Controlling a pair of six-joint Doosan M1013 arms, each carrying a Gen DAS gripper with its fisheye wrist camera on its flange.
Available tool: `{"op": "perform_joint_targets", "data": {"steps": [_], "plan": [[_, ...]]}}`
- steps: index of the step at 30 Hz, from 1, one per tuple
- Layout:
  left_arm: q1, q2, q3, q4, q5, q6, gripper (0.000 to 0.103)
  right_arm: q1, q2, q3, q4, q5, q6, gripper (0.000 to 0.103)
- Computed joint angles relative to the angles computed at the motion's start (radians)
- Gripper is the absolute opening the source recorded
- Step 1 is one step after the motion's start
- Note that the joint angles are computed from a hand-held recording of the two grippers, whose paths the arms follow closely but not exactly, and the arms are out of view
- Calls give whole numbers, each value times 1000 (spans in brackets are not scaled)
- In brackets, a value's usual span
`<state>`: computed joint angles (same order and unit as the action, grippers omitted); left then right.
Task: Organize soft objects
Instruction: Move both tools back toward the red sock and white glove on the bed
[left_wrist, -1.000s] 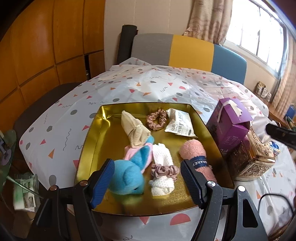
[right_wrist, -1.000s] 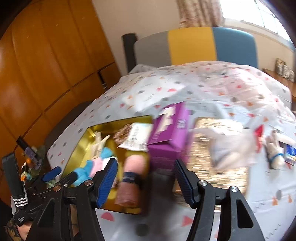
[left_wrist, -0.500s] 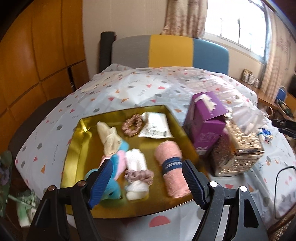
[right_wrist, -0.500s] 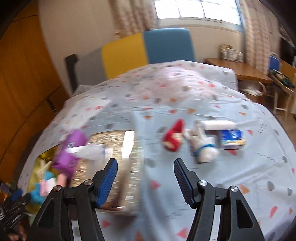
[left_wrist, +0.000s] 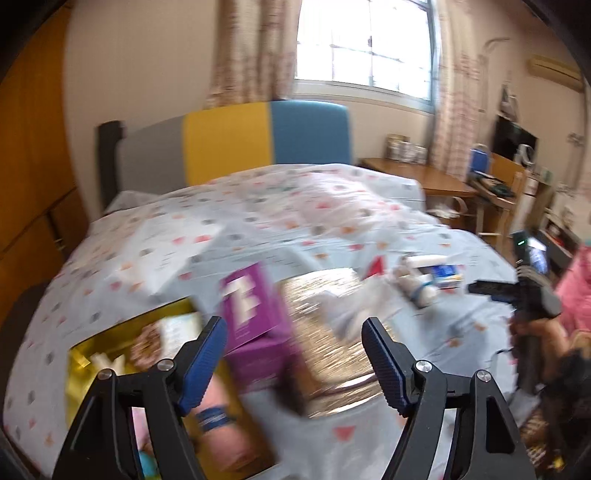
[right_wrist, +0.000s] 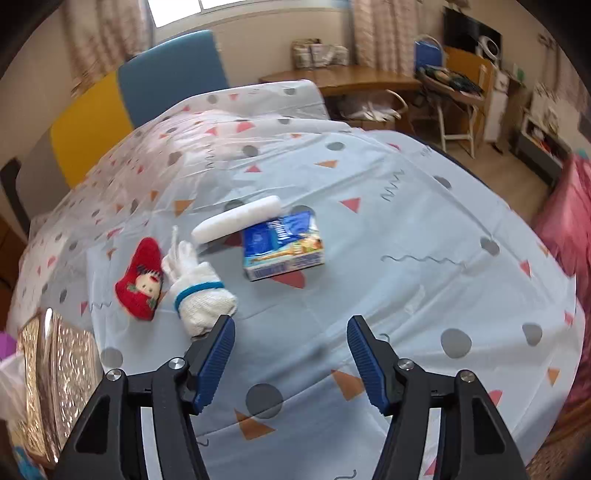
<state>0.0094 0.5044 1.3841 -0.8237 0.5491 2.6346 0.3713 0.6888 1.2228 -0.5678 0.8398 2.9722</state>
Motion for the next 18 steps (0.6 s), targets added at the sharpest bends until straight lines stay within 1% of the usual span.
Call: {"op": "perform_joint_targets", "data": {"steps": [2, 3, 4, 7, 8, 10, 12, 16, 18], "plan": [[-24, 19, -47, 27, 55, -29, 72, -2, -6, 11, 8, -3, 20, 64], [-38, 31, -77, 60, 87, -63, 72, -5, -11, 19, 16, -18, 27, 64], [-53, 47, -111, 97, 123, -105, 72, -8, -17, 31, 25, -38, 34, 64], [-95, 95, -211, 214, 207, -246, 67, -12, -24, 41, 41, -62, 46, 64], [-111, 117, -250, 246, 239, -279, 67, -14, -28, 47, 46, -73, 53, 64], [-147, 163, -327, 355, 295, -395, 67, -19, -31, 55, 58, -95, 64, 64], [-172, 210, -397, 404, 362, -463, 67, -24, -37, 66, 71, -116, 73, 64], [-222, 294, -509, 563, 422, -620, 67, -34, -49, 90, 102, -161, 87, 64], [-238, 347, -582, 612, 484, -677, 67, -37, -55, 102, 102, -182, 103, 64]]}}
